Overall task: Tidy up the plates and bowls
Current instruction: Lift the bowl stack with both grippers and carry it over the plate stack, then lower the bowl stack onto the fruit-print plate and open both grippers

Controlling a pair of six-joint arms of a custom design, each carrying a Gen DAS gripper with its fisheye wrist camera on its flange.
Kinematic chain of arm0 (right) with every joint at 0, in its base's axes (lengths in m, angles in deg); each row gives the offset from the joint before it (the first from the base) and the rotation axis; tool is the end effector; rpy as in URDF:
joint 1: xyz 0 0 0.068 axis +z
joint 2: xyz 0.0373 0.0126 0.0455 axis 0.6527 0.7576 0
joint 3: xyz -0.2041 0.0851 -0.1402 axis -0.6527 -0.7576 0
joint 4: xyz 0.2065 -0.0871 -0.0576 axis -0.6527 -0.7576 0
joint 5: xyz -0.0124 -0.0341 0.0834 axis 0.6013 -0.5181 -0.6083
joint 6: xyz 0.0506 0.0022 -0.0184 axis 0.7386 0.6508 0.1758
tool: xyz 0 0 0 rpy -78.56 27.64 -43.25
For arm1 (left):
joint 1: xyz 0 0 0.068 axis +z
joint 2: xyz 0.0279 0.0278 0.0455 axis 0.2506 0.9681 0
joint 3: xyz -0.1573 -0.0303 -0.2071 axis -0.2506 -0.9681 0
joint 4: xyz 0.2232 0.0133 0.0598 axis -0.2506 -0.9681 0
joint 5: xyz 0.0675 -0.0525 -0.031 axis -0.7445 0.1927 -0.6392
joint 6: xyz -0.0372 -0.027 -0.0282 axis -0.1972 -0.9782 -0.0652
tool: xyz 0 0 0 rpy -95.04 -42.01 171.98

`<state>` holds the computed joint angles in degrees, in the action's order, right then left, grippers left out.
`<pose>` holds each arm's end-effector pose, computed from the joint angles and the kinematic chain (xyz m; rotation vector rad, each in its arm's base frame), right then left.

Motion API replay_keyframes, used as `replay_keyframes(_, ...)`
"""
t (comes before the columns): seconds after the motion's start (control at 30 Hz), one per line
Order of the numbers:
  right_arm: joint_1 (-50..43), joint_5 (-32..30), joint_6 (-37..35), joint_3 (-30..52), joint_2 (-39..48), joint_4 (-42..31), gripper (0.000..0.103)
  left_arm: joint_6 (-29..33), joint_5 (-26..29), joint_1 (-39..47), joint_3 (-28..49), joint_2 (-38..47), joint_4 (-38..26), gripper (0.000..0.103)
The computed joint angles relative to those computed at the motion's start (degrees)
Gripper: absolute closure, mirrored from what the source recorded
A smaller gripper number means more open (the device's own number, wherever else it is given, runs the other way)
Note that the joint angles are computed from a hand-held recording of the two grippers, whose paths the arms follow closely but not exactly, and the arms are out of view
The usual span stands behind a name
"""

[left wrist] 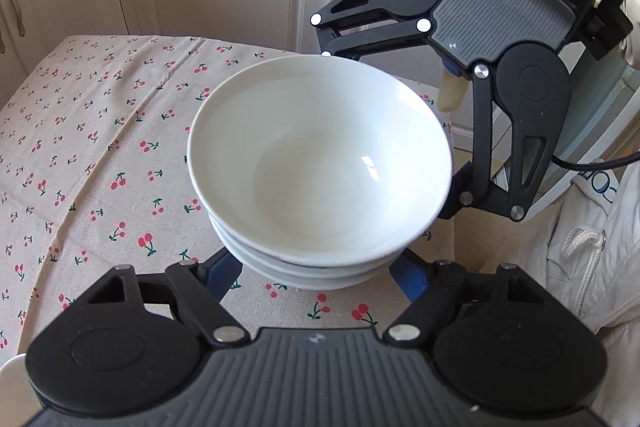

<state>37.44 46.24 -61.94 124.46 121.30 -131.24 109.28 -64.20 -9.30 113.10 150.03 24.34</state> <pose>0.2523 0.0038 0.2190 -1.5379 2.0894 0.3679 0.2665 -0.1315 0.1897 1.2368 2.3143 -0.4647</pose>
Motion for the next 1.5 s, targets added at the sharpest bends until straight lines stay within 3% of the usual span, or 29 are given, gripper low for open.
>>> replay_keyframes(0.37,10.5,2.3,5.7,1.8,-5.5,-0.5,0.011,0.6,-0.3,6.5,-9.2,-16.5,-2.8,0.024)
replay_keyframes(0.53,19.2,4.4,10.2,3.4,-5.8,1.8,0.011,3.7,0.5,14.2,-12.6,-24.4,-6.1,0.024)
replay_keyframes(0.7,27.9,6.5,14.4,7.1,-0.6,6.6,0.011,8.2,1.9,23.7,-14.8,-29.1,-8.9,0.024)
replay_keyframes(1.03,38.4,9.7,18.4,16.9,12.9,10.8,0.011,16.7,5.0,38.6,-17.0,-29.1,-10.9,0.024)
replay_keyframes(1.5,40.8,11.0,21.5,25.3,22.2,9.6,0.012,19.7,7.5,43.7,-16.6,-24.5,-9.2,0.025)
